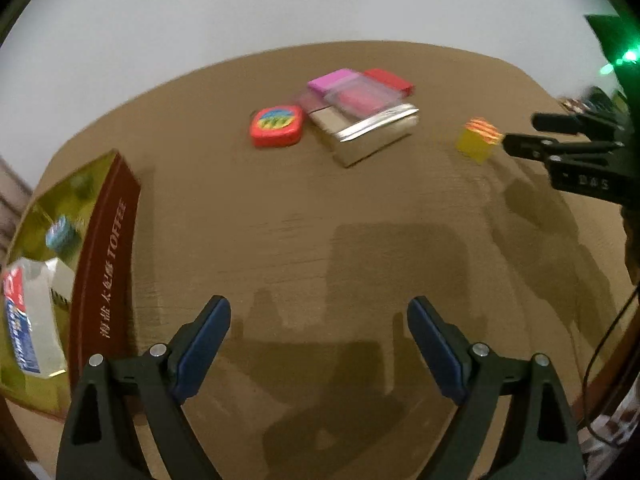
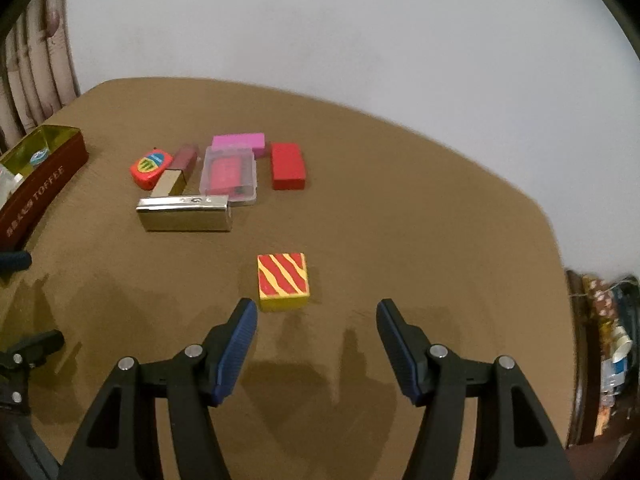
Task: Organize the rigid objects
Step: 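Grasp the yellow-red striped cube with the right gripper, then carry the striped cube into the gold tin and open the right gripper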
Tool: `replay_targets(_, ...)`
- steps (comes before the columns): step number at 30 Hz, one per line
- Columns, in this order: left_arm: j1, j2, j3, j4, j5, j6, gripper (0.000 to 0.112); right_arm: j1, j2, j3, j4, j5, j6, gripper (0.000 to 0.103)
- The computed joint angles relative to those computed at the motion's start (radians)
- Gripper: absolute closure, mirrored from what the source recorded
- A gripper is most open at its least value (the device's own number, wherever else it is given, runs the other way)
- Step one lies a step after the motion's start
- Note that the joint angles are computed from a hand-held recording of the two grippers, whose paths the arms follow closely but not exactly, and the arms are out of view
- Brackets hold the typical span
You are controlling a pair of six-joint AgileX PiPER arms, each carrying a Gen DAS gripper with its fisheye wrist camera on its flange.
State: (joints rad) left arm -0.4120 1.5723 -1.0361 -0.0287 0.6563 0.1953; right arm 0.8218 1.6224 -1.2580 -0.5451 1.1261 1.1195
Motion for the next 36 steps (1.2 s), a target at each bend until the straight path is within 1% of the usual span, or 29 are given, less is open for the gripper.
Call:
replay_targets(1, 0.017, 0.021, -0.007, -0.016, -0.011, 0.008, 0.025, -0.019, 0.002, 0.004, 0.016, -0.03, -0.006, 0.039)
replay_targets(3, 0.019, 0.057, -0.015, 0.014, -0.032, -0.027, 0.025, -0.05, 0.014, 0.003, 0.046, -0.074, -0.02, 0.039)
replay_targets(5, 0.029, 0.1, -0.026, 0.001, -0.052, -0.015, 0.024, -0.064, 0.046, -0.013, 0.059, -0.077, -0.035, 0.039)
replay_targets(6, 0.036, 0.112, -0.026, -0.022, -0.065, 0.001, 0.02, -0.072, 0.058, -0.017, 0.069, -0.084, -0.044, 0.039)
replay_targets(7, 0.049, 0.117, -0.023, -0.057, -0.081, 0.026, 0.019, -0.082, 0.07, -0.017, 0.084, -0.095, -0.054, 0.039)
replay_targets(8, 0.053, 0.125, -0.025, -0.064, -0.094, 0.024, 0.015, -0.088, 0.077, -0.016, 0.088, -0.101, -0.056, 0.039)
replay_targets(9, 0.052, 0.133, -0.025, -0.051, -0.108, 0.006, 0.009, -0.092, 0.084, -0.015, 0.088, -0.103, -0.055, 0.039)
replay_targets(10, 0.054, 0.14, -0.025, -0.052, -0.119, 0.003, 0.009, -0.102, 0.09, -0.009, 0.099, -0.114, -0.062, 0.039)
replay_targets(11, 0.065, 0.143, -0.019, -0.094, -0.137, 0.03, 0.009, -0.11, 0.088, 0.002, 0.108, -0.131, -0.064, 0.039)
replay_targets(12, 0.069, 0.14, -0.01, -0.104, -0.152, 0.034, 0.009, -0.116, 0.083, 0.015, 0.113, -0.145, -0.06, 0.039)
replay_targets(14, 0.06, 0.127, 0.01, -0.08, -0.175, 0.008, 0.009, -0.13, 0.071, 0.041, 0.122, -0.181, -0.058, 0.04)
replay_targets(15, 0.062, 0.119, 0.025, -0.09, -0.192, 0.014, 0.009, -0.132, 0.068, 0.046, 0.12, -0.186, -0.059, 0.041)
replay_targets(17, 0.07, 0.079, 0.065, -0.106, -0.202, 0.038, 0.009, -0.135, 0.058, 0.051, 0.127, -0.187, -0.075, 0.045)
replay_targets(20, 0.075, 0.065, 0.081, -0.117, -0.21, 0.052, 0.009, -0.14, 0.057, 0.046, 0.137, -0.187, -0.101, 0.057)
replay_targets(22, 0.078, 0.055, 0.073, -0.102, -0.172, 0.031, 0.009, -0.147, 0.061, 0.039, 0.145, -0.187, -0.117, 0.066)
replay_targets(23, 0.078, 0.049, 0.07, -0.091, -0.153, 0.018, 0.009, -0.146, 0.056, 0.037, 0.151, -0.181, -0.121, 0.073)
replay_targets(25, 0.074, 0.044, 0.068, -0.075, -0.142, -0.001, 0.009, -0.151, 0.048, 0.042, 0.156, -0.177, -0.132, 0.073)
replay_targets(28, 0.076, 0.03, 0.084, -0.085, -0.154, 0.013, 0.009, -0.153, 0.04, 0.055, 0.149, -0.188, -0.128, 0.073)
replay_targets(30, 0.083, 0.011, 0.123, -0.126, -0.202, 0.066, 0.009, -0.145, 0.023, 0.066, 0.136, -0.189, -0.103, 0.073)
replay_targets(31, 0.081, 0.015, 0.132, -0.138, -0.226, 0.08, 0.009, -0.157, 0.052, 0.04, 0.132, -0.206, -0.109, 0.073)
replay_targets(32, 0.09, 0.004, 0.15, -0.179, -0.245, 0.129, 0.009, -0.143, 0.041, 0.043, 0.121, -0.199, -0.088, 0.073)
replay_targets(33, 0.101, 0.0, 0.152, -0.214, -0.241, 0.171, 0.009, -0.13, 0.028, 0.035, 0.109, -0.192, -0.073, 0.073)
replay_targets(34, 0.116, 0.0, 0.145, -0.254, -0.222, 0.215, 0.009, -0.122, 0.025, 0.014, 0.104, -0.18, -0.075, 0.073)
replay_targets(36, 0.133, 0.001, 0.136, -0.292, -0.201, 0.242, 0.01, -0.102, 0.02, -0.045, 0.104, -0.155, -0.09, 0.073)
